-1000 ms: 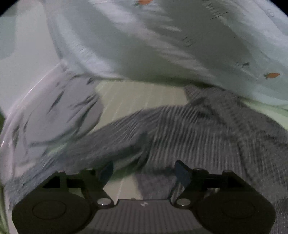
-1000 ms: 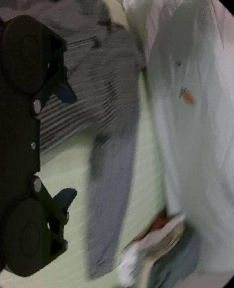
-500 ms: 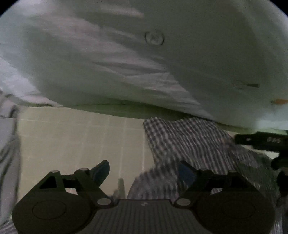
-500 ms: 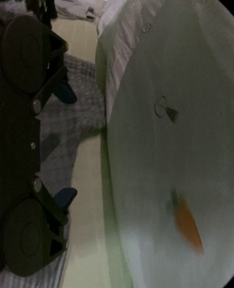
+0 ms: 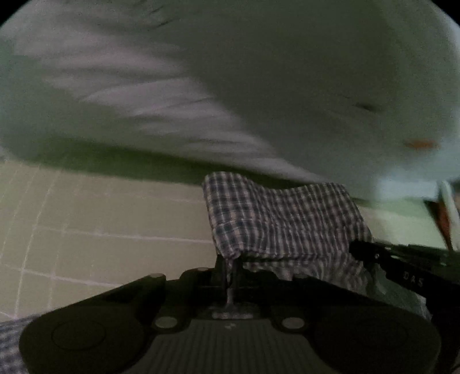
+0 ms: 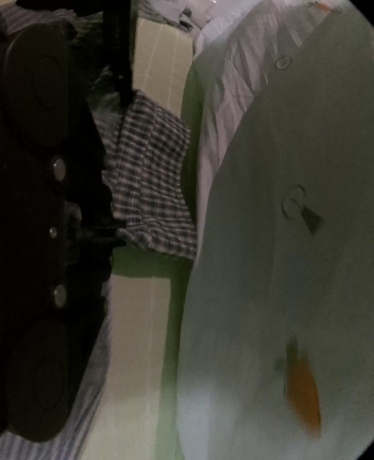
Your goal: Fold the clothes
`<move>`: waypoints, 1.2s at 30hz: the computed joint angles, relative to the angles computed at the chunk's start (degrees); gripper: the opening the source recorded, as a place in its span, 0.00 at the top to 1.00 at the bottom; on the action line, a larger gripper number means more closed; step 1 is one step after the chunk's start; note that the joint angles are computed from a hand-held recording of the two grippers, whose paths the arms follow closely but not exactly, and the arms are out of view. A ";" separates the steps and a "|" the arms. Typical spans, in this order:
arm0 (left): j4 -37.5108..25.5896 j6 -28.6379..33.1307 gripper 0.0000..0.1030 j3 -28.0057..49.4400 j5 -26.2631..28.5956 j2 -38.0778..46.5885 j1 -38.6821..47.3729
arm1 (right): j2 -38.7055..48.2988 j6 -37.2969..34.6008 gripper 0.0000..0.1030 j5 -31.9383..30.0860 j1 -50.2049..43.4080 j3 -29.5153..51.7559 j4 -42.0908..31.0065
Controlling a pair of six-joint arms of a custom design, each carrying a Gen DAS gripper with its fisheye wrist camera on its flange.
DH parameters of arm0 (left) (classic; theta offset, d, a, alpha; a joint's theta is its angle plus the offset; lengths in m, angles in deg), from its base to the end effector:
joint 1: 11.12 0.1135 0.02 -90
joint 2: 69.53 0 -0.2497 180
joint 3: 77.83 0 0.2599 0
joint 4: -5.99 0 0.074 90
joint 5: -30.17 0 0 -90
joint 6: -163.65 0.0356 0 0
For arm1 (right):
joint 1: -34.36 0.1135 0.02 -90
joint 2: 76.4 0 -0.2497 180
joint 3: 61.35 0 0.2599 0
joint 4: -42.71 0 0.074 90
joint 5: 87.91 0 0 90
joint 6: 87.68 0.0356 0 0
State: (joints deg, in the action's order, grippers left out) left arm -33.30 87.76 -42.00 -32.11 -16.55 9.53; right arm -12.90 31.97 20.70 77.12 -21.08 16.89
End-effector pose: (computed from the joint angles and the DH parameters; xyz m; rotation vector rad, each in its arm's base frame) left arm 0.1708 0.0467 0.1483 0.0418 2.4305 -0.3525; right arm 0.1678 0.1397 0.1531 -0.1267 2.3752 0.2097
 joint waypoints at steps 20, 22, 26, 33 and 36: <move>40.53 -12.63 0.97 7.80 -23.54 34.55 -22.86 | 35.35 -27.46 0.97 7.84 -11.41 14.19 28.86; 40.25 -13.42 0.97 7.26 -24.36 33.69 -23.87 | 35.24 -27.51 0.97 8.05 -11.34 13.78 29.41; 40.21 -14.39 0.97 8.15 -24.95 34.59 -24.46 | 35.22 -27.69 0.97 7.69 -11.90 13.51 30.34; 48.51 -15.48 0.97 5.84 -24.43 37.60 -22.86 | 36.57 -29.71 0.97 10.71 -10.89 11.48 36.23; 51.79 -16.25 0.97 4.83 -23.80 38.80 -22.50 | 35.66 -28.64 0.97 8.31 -12.68 10.71 36.94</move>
